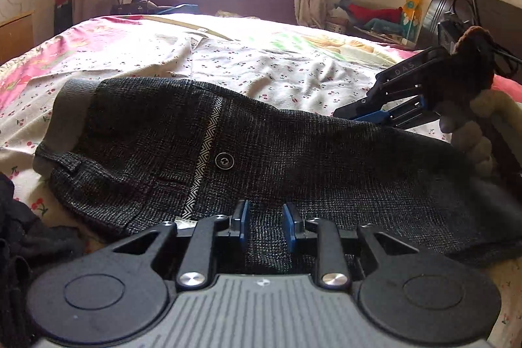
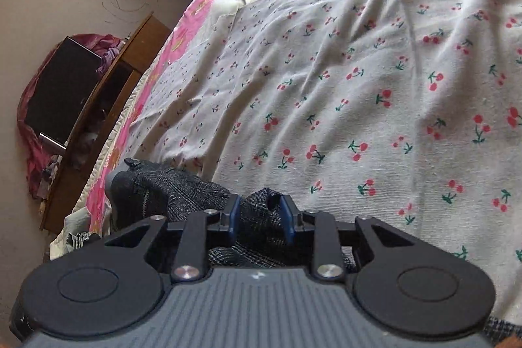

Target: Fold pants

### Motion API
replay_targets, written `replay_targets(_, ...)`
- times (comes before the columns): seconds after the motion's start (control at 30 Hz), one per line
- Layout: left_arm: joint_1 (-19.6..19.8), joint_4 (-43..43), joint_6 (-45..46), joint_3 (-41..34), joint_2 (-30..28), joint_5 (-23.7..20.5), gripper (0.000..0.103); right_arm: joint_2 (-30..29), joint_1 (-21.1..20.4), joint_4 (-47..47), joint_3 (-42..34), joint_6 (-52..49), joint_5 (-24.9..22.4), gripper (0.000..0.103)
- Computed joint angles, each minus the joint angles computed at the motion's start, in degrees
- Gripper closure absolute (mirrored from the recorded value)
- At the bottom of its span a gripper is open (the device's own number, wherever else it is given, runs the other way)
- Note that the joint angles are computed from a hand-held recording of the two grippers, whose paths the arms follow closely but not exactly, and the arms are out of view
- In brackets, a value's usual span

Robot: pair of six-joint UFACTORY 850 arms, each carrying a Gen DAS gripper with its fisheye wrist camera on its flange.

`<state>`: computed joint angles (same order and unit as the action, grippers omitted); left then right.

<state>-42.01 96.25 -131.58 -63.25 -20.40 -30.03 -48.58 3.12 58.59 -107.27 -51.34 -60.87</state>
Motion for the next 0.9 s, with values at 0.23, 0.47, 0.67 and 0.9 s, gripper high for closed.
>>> replay_targets(0.23, 0.4, 3.5, -3.8, 1.4, 1.1, 0.6, 0.063, -2.1, -1.8, 1.1, -3.2, 0.8, -13.8, 0.074)
replay_targets(0.47, 0.4, 3.6, -3.9, 1.5, 1.1, 0.4, 0.063, 0.3, -0.4, 5.6, 1.2, -0.1, -4.8, 0.093)
replay_targets(0.67, 0.3, 1.2, -1.1, 0.7, 0.7, 0.5, 0.063, -2.7, -1.6, 12.3, 2.0, 8.4, -1.4, 0.096)
replay_targets(0.9, -1.7, -14.6, 16.0, -3.7, 0.3, -2.8, 0.063, 8.2, -6.2, 24.9, 14.4, -3.3, 5.5, 0.09)
